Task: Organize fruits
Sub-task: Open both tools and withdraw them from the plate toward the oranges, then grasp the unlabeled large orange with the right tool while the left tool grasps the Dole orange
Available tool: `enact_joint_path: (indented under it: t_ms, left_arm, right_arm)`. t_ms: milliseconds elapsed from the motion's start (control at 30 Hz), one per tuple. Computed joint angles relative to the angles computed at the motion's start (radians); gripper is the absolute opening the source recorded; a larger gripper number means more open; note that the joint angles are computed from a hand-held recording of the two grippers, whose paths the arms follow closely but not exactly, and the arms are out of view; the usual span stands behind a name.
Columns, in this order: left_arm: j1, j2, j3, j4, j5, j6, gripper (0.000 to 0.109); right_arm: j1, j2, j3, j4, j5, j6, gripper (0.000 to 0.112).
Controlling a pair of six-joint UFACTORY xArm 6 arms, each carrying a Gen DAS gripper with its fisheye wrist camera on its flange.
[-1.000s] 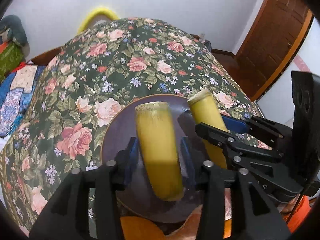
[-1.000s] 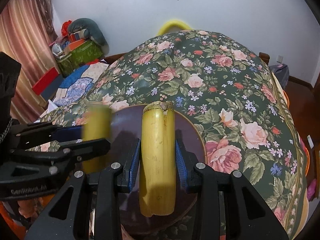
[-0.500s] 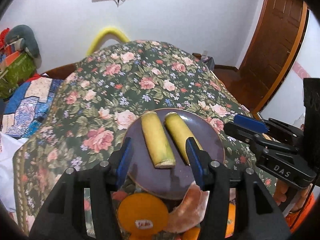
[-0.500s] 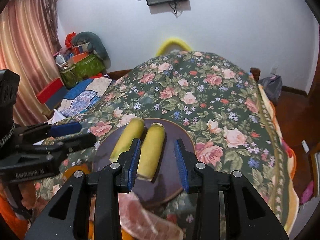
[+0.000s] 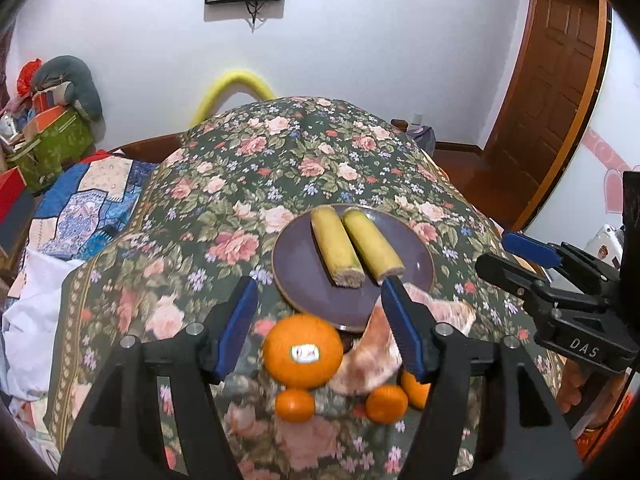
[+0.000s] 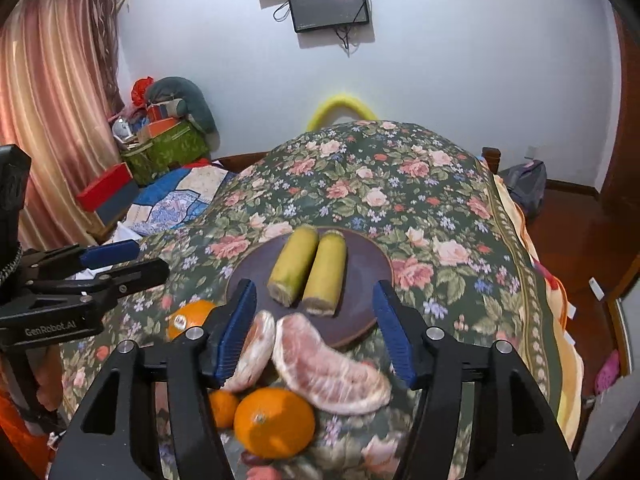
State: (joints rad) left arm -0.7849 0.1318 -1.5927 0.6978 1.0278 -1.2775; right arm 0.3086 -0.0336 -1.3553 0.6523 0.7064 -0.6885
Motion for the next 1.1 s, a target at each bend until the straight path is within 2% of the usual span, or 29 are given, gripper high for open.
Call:
enact_joint_path:
  t_ms: [200, 600, 900, 1100]
  left_arm:
    - [-0.044, -0.04, 0.051, 0.021, 0.029, -0.054, 0.064]
    - [-0.093, -0.072, 0.133, 0.01, 0.035, -0.115, 0.064]
    - [-0.083, -0.076, 0.18, -0.028, 0.005, -0.121, 0.064]
    - [-0.074, -0.081, 0.205, -0.048, -0.008, -0.121, 0.064]
  right_arm:
    - [0.004, -0.058, 0.089, -0.021, 0.001, 0.015, 0.058]
    - [0.03, -0.139, 0.222, -0.066, -0.009, 0.043, 0.059]
    - [0.05, -0.124, 0.26, -0.117, 0.004, 0.077, 0.059]
    - [0.057, -0.109, 0.266, -0.127, 0.002, 0.085, 0.063]
